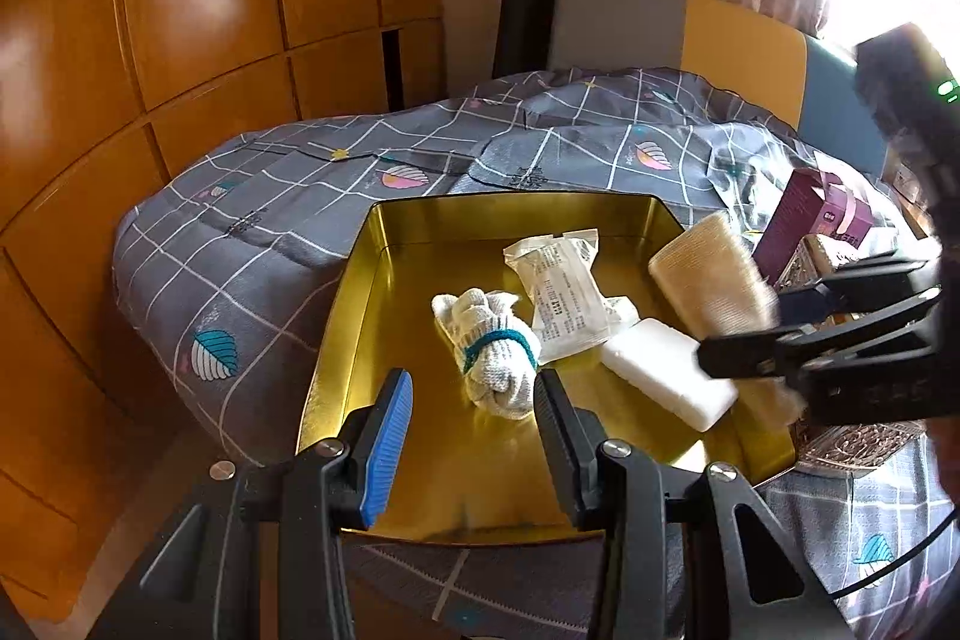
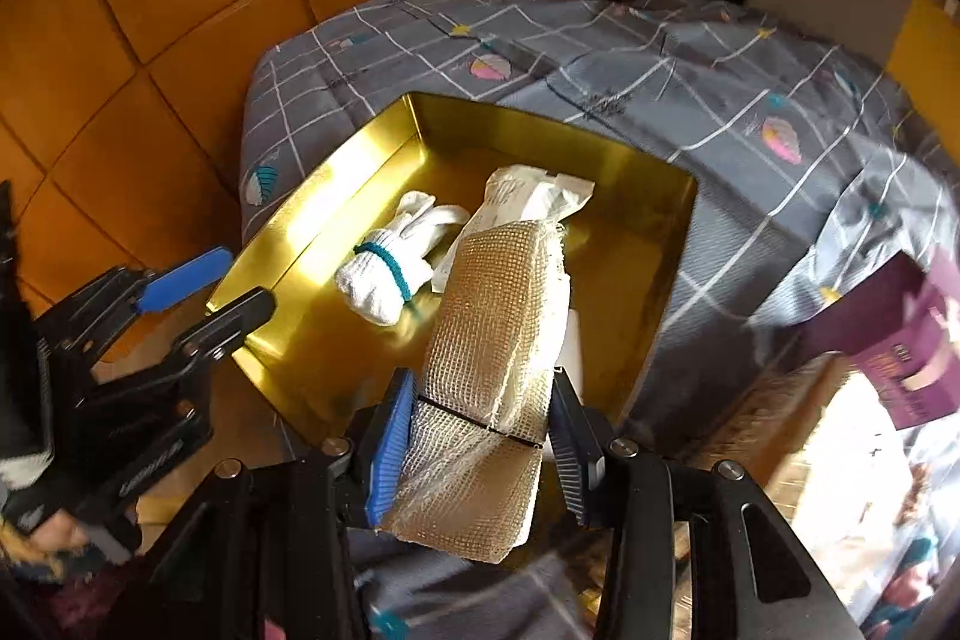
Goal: Organize soft objects
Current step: 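Carry the beige mesh roll to the gold tray and open the right gripper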
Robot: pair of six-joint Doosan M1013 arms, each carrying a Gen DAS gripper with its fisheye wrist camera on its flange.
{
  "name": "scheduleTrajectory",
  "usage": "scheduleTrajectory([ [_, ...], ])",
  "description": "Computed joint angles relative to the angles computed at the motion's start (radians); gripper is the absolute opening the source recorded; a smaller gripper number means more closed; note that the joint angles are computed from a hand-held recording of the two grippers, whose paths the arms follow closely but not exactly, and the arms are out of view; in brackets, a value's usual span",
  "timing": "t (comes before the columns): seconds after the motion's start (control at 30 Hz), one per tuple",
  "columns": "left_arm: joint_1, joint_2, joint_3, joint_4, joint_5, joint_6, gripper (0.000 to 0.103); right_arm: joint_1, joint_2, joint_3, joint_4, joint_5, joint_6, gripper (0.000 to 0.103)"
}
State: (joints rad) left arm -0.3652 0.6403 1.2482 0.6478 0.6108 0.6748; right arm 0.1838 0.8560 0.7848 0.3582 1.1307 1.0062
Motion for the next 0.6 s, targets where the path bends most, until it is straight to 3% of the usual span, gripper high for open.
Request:
scheduleTrajectory([
  [0.27,0.008,-0.002,0.011,-0.014,0.003,-0.007,0.042,0.017,0.047,-0.038,0.0,0.024,0.097,0.052],
  [0.37,0.009,-0.002,0.014,-0.019,0.002,-0.009,0.042,0.016,0.045,-0.027,0.002,0.006,0.112,0.058],
  [0.4,0.01,-0.002,0.014,-0.019,0.001,-0.009,0.042,0.014,0.044,-0.025,0.009,0.005,0.115,0.064],
  [0.6,0.006,-0.003,0.011,-0.004,-0.003,-0.013,0.042,0.001,-0.006,0.05,0.027,-0.084,0.106,0.065],
])
